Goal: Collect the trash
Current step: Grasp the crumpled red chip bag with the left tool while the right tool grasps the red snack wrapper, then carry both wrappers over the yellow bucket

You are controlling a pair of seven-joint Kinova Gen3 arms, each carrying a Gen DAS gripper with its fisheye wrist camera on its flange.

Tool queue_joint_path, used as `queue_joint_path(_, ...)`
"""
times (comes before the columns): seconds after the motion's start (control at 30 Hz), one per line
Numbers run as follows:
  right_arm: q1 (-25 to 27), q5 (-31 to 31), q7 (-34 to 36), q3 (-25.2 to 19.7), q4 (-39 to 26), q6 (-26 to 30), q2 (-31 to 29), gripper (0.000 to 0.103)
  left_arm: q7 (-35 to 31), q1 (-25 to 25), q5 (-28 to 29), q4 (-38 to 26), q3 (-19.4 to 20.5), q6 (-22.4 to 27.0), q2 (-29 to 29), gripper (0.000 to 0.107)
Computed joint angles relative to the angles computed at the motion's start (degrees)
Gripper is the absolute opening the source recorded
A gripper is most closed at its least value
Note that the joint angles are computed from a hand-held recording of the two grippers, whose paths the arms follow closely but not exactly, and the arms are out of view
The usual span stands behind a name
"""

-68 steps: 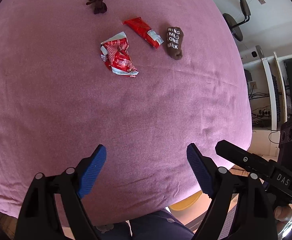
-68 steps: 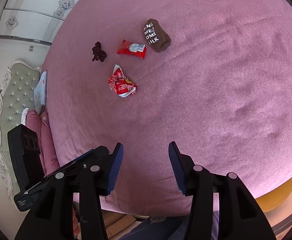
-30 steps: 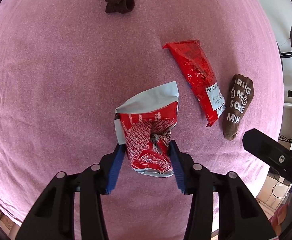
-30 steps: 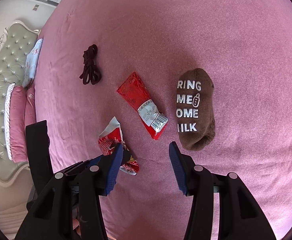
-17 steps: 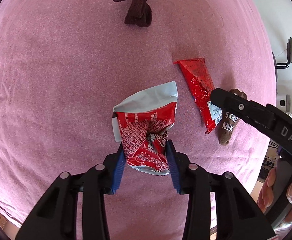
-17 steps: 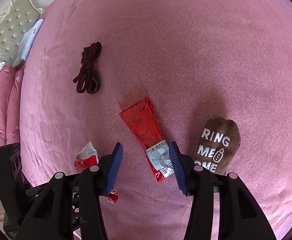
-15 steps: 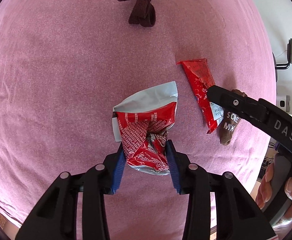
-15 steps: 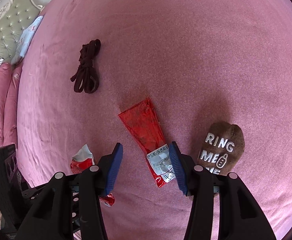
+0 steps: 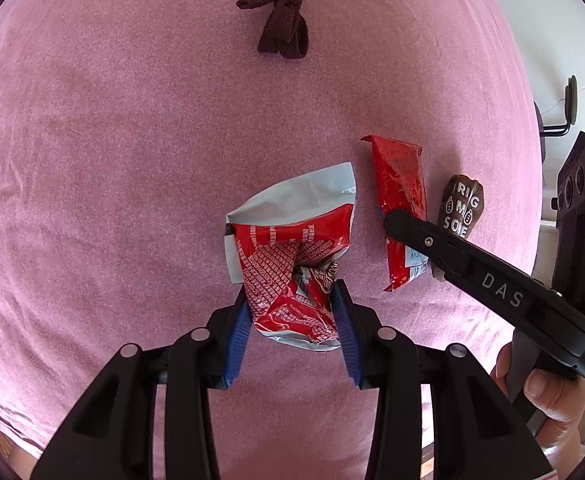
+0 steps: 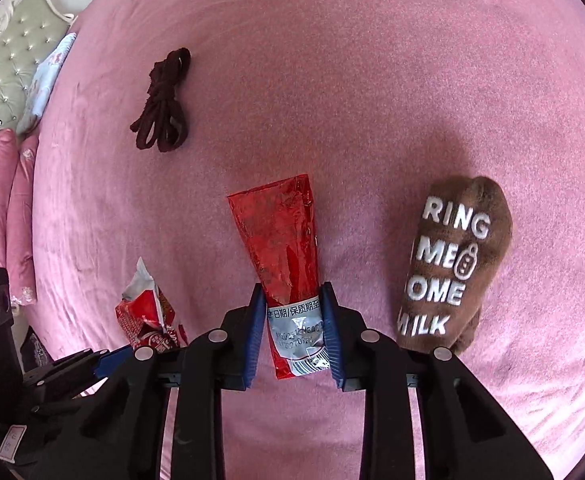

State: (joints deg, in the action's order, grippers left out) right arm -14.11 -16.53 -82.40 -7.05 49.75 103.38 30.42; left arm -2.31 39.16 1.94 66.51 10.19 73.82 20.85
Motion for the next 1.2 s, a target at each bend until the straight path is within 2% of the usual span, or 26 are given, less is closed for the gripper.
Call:
queue_joint_path(0.33, 6.1, -6.34, -0.76, 0.58, 8.82, 2.14, -8.42, 0.027, 2.99, 3.78, -0.8, 0.57, 1.66, 1.52, -2.58, 0.04)
queue_joint_path(0.6, 8.98, -8.99, -1.0, 2.43, 19.49, 1.6, -17.57, 0.027, 5.73, 8.55, -2.04, -0.93, 3.54, 2.55, -3.38, 0.04)
queue_joint_path(1.0, 13.79, -11.44, -1.65, 8.28, 34.89, 1.33, -32.83, 0.027, 3.55, 15.34, -3.62, -4.34, 5.57, 5.77, -3.51, 0.04)
queue_joint_path(1.2, 15.87, -11.78, -2.69, 11.75, 39.16, 1.62, -39.49, 0.027, -0.14, 18.47, -4.12, -9.07, 6.09, 8.62, -0.9, 0.04)
